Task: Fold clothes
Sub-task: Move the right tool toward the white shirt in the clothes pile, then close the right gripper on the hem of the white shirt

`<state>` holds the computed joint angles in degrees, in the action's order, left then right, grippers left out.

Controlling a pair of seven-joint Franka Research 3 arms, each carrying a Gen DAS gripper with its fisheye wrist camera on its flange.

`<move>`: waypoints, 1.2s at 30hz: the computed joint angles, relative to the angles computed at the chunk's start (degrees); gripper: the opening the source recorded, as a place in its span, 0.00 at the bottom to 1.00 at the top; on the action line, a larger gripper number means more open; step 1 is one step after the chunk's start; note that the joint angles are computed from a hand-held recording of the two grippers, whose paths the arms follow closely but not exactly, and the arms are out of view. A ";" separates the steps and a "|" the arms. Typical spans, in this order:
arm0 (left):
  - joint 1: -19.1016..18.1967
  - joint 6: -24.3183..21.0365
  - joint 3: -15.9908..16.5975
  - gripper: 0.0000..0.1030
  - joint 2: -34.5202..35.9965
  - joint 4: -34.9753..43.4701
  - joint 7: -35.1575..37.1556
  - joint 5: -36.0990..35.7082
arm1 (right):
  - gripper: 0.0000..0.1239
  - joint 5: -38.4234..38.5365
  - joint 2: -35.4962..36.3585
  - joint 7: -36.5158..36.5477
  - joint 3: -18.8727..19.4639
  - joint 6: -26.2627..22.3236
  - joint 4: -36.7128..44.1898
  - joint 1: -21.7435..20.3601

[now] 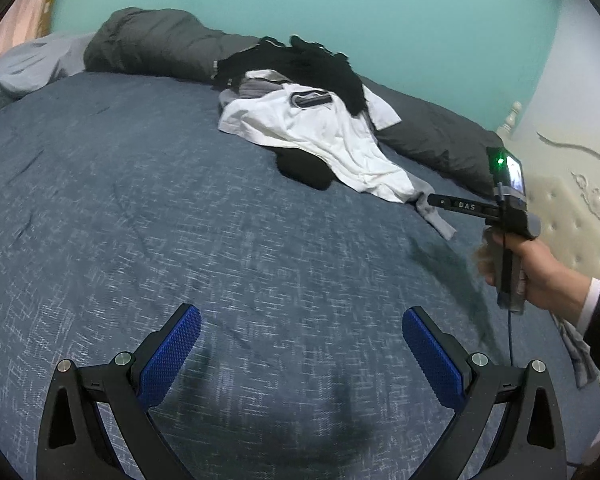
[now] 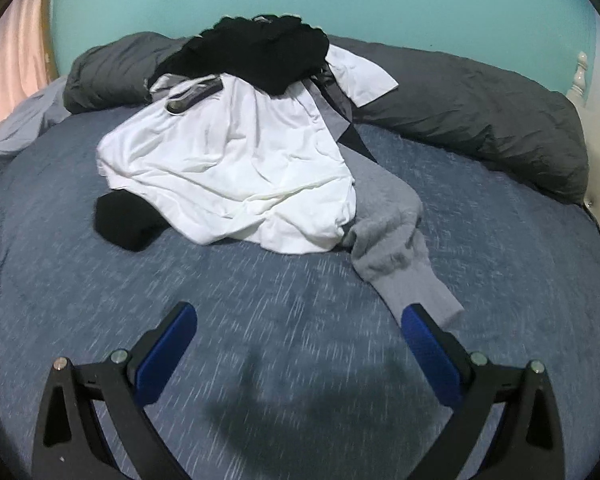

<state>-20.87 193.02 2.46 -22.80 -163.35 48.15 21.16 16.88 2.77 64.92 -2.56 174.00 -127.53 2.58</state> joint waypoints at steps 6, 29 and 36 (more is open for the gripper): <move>2.74 2.46 -1.64 1.00 0.73 -0.75 -0.90 -0.34 | 0.82 -1.36 7.66 1.10 -0.74 0.69 7.64 0.91; 4.16 4.82 -0.53 1.00 2.52 -0.29 -6.29 6.72 | 0.00 -2.59 11.07 2.13 5.64 1.80 11.83 -5.23; 1.00 4.29 2.80 1.00 0.09 -1.56 -8.51 9.35 | 0.00 2.13 2.93 -3.87 7.04 1.56 6.32 -5.77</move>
